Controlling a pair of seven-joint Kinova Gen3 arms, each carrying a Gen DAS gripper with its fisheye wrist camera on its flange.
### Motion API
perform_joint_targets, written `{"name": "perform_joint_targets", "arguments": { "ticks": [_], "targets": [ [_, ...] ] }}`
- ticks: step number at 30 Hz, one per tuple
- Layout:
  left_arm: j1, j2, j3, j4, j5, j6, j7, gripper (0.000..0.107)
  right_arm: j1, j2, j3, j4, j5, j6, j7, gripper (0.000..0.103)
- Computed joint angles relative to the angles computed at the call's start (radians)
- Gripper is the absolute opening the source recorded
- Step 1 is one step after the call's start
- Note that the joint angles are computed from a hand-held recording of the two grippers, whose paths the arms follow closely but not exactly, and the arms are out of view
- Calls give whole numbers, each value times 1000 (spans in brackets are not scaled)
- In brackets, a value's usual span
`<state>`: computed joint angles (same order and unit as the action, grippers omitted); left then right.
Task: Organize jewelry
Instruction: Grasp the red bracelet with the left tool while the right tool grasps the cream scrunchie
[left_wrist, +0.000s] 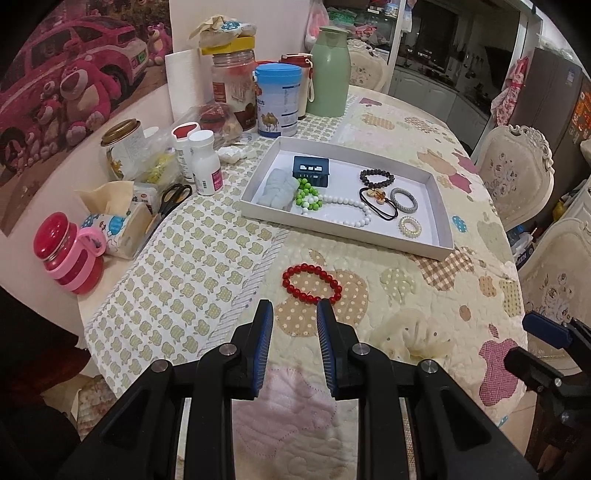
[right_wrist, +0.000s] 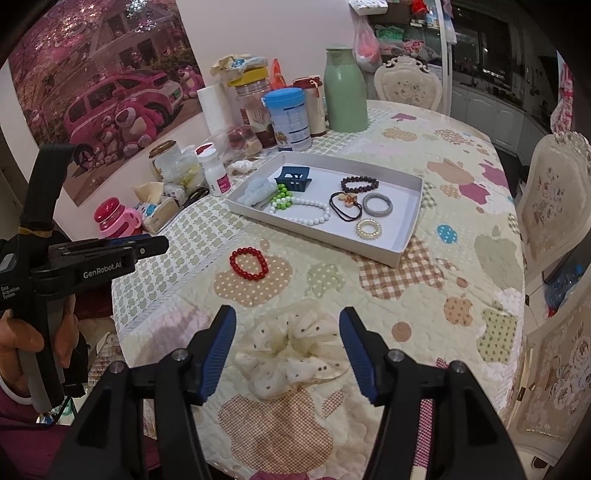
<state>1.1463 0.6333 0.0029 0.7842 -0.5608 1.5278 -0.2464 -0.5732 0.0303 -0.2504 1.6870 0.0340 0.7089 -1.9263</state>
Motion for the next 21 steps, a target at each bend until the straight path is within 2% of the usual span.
{"name": "perform_joint_targets", "arguments": {
  "ticks": [7,13,19,21],
  "targets": [
    [9,11,-5,-24,-7,23,-23,24,-2,15,1,-2,-12,-1,7,61],
    [-8,1,-2,5,6,-1,-16,24,-10,35,4,-9,-6,4,7,61],
    [-77,-78,35,175,66,-163,34,24,8,69,17,28,-39,-35,48,62],
    [-115,-106,53,243,99,-232,53,29,8,94,22,34,-37,-32,48,62]
  ]
}}
